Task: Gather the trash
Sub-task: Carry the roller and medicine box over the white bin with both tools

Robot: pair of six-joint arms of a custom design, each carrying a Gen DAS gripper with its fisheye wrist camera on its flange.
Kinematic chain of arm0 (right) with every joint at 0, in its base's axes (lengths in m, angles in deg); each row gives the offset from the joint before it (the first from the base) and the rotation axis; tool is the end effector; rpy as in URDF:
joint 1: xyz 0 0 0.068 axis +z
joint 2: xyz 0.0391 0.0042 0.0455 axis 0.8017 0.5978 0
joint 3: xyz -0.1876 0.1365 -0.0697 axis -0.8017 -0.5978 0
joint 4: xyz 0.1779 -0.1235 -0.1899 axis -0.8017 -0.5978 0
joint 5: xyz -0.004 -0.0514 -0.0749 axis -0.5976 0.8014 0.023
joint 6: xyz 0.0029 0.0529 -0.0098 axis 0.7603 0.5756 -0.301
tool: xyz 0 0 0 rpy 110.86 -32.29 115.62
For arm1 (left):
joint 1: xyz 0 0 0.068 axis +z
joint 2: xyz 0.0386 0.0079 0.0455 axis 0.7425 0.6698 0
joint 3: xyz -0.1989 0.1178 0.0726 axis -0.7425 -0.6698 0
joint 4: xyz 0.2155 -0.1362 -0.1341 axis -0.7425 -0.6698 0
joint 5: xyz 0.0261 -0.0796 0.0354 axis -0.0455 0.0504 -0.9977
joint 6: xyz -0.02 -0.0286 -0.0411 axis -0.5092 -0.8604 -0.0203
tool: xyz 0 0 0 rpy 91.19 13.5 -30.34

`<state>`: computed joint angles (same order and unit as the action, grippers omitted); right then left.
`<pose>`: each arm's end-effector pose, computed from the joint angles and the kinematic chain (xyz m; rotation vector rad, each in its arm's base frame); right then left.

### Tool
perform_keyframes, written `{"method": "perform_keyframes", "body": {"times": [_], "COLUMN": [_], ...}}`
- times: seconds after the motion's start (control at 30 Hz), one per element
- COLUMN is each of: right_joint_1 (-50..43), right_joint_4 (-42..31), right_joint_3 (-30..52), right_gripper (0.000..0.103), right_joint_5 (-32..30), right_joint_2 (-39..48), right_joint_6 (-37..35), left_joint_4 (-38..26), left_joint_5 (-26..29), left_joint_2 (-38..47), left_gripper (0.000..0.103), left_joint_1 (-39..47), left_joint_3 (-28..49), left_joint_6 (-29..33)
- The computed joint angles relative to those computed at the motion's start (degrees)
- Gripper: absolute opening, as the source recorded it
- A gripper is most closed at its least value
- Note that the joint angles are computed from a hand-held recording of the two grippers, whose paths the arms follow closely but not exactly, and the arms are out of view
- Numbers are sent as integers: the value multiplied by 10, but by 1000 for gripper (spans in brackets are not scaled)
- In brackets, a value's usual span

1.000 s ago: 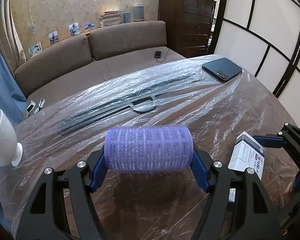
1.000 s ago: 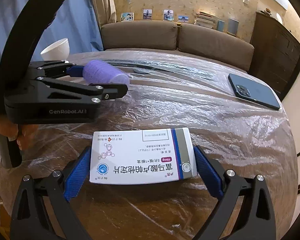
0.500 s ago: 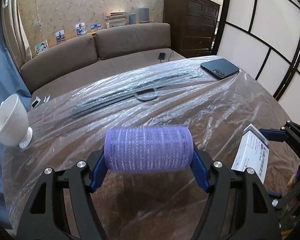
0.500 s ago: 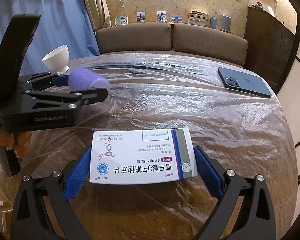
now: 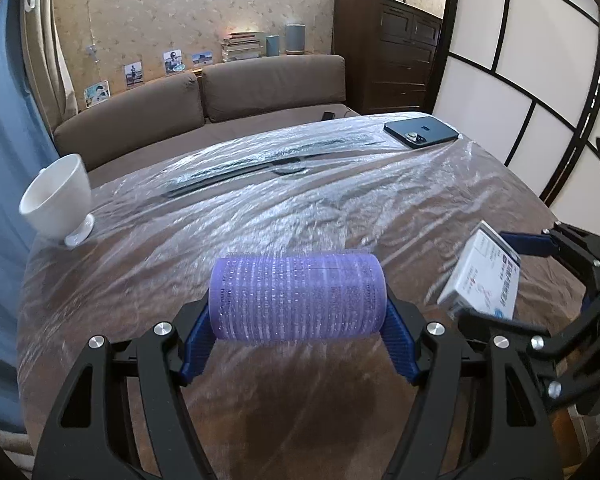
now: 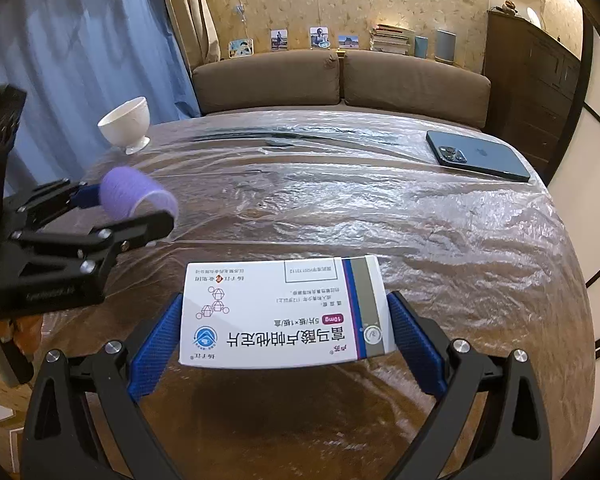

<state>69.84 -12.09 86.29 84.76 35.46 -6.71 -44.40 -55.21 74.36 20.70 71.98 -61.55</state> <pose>0.1385 0.0332 0.1382 0.2913 2.4426 0.0554 0.2961 -0.1645 0.1179 1.0769 2.1995 -0.4389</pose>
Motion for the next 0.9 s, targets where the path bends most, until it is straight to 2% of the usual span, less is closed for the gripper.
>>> {"method": "perform_keyframes", "body": {"times": [0.4,0.57,0.9], "right_joint_1": [149,230,449], "right_joint_4": [-97,-126,-185], "right_joint_3": [19,35,71], "right_gripper": [95,95,95], "right_joint_5": [79,122,215], "right_joint_2": [-67,-63,6], "right_joint_6": [113,175,376], "left_joint_4": [-24,-44,-100], "left_joint_5": [40,57,82], "left_joint_2": [-109,-163,-273], "left_gripper": [72,72,72], "left_joint_1": [52,82,130], "left_joint_3": [-100,-140,-212], "left_joint_6": [-8,1,43]}}
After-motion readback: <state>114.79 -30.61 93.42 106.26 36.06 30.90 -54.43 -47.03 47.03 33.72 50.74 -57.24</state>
